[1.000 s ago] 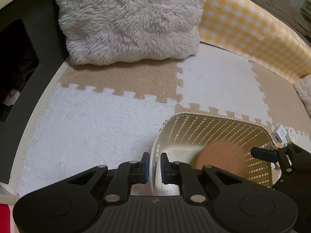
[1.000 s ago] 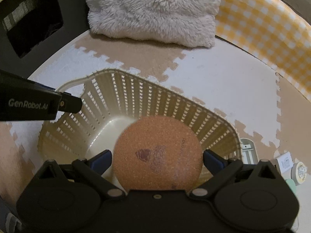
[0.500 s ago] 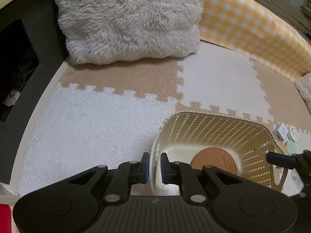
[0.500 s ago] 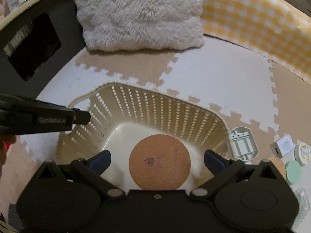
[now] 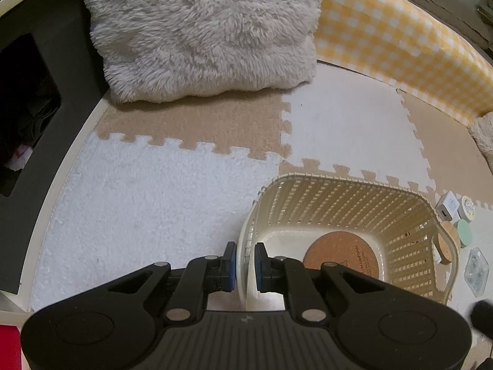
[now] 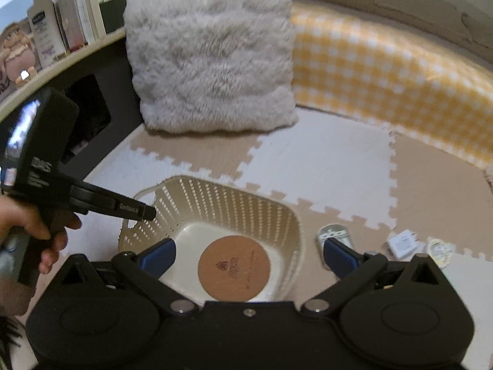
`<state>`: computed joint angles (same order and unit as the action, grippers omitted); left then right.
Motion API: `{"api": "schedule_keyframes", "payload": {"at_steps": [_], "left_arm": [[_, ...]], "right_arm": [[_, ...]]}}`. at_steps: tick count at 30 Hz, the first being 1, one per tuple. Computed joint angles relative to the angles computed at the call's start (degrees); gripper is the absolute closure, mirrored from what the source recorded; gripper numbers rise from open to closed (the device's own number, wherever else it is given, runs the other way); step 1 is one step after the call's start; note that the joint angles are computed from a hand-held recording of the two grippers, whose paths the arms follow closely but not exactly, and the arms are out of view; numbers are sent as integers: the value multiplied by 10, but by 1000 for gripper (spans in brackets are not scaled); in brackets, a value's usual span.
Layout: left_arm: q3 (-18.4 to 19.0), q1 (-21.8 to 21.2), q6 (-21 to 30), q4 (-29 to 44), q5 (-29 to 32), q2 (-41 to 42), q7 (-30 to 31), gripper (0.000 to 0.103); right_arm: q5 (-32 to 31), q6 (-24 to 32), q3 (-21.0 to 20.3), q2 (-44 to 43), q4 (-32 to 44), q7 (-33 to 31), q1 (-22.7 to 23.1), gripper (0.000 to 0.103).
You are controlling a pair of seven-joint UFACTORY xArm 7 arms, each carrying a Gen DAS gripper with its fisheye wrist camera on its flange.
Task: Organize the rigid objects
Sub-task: 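Move the right gripper to the clear plastic box and grasp it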
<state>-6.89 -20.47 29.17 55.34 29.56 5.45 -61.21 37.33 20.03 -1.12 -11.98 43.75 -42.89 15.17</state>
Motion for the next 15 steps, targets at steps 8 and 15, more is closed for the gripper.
{"api": "schedule_keyframes", "payload": {"at_steps": [8, 15], "left_arm": [[0, 0, -1, -1, 0, 0, -1, 90], [0, 0, -1, -1, 1, 0, 2, 90]], "right_arm": [[-8, -37, -38, -38, -20, 2, -24, 0], [-57, -117, -66, 5, -23, -12, -59, 0]]}}
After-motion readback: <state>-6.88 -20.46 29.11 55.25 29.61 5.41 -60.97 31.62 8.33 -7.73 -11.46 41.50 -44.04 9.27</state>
